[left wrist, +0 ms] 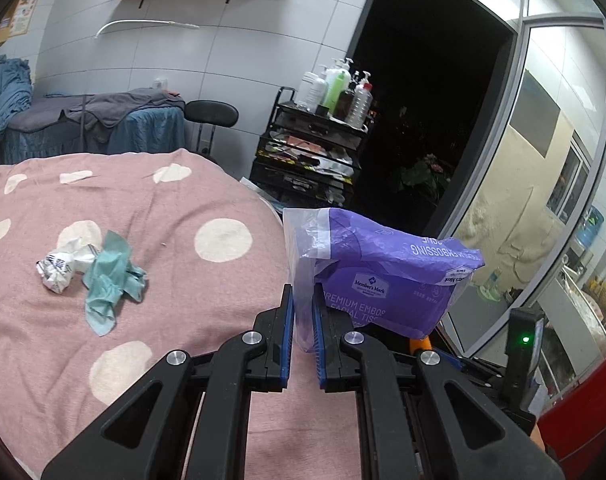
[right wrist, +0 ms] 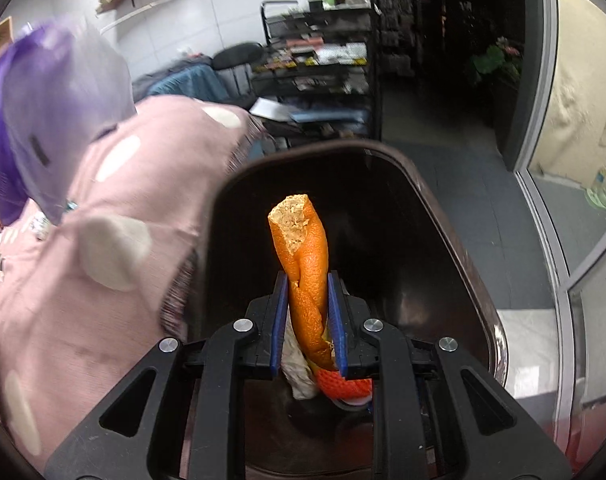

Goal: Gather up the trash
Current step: 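Carry both items to the black bin while the right tool releases the orange peel inside, then lower the purple wipes pack into the black bin and open the left tool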

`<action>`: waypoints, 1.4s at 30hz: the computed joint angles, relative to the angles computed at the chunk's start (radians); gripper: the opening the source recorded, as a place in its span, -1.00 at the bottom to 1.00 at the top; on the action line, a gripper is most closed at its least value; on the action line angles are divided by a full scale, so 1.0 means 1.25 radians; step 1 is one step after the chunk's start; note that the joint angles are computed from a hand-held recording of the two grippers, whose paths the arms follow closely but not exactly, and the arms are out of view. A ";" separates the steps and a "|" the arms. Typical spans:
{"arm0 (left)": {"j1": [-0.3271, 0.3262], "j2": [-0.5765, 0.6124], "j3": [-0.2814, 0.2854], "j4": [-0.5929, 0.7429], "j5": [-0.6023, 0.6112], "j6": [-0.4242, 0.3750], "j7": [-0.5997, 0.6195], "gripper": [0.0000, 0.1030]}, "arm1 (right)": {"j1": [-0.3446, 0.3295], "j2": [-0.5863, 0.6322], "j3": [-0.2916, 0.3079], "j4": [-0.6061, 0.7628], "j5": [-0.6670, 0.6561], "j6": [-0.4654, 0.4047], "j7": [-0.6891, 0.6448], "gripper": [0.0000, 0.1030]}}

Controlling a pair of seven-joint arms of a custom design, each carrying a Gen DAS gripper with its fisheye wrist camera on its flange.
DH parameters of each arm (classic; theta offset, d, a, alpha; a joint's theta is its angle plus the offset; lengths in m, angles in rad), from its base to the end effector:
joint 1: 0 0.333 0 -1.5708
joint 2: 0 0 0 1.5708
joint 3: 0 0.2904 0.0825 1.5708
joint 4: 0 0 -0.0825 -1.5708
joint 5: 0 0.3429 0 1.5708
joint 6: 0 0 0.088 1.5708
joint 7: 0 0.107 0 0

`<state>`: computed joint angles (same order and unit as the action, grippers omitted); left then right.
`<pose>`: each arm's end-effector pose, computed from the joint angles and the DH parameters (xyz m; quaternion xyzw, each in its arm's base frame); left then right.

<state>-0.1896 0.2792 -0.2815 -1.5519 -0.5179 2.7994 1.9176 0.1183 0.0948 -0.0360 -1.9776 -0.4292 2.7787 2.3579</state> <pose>0.5975 -0.2484 0.5910 -0.4910 0.7138 -0.4815 0.1324 0.5808 0.0671 0.4939 -0.5310 0.7642 -0.2487 0.2686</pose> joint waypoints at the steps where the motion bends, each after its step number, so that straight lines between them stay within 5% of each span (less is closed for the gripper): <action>1: -0.005 0.003 0.001 0.001 0.008 -0.001 -0.001 -0.81 | -0.002 0.004 -0.001 -0.001 0.005 -0.010 -0.003 -0.60; 9: -0.028 0.021 0.006 0.011 0.056 -0.011 -0.023 -0.81 | -0.002 0.032 -0.002 0.010 0.024 -0.080 -0.015 -0.57; 14: -0.034 0.028 0.007 0.017 0.077 -0.015 -0.033 -0.81 | -0.003 0.032 -0.007 -0.009 0.021 -0.065 0.008 0.17; 21: -0.047 0.041 0.019 0.032 0.120 -0.014 -0.054 -0.81 | -0.006 0.033 -0.011 -0.008 0.006 -0.058 0.028 0.27; 33: -0.094 0.111 0.040 0.144 0.239 -0.073 -0.100 -0.81 | -0.013 -0.051 -0.027 -0.035 -0.319 -0.101 0.356 0.61; 42: -0.142 0.211 0.049 0.309 0.318 -0.203 -0.115 -0.81 | -0.060 -0.118 -0.009 -0.059 -0.461 -0.192 0.556 0.74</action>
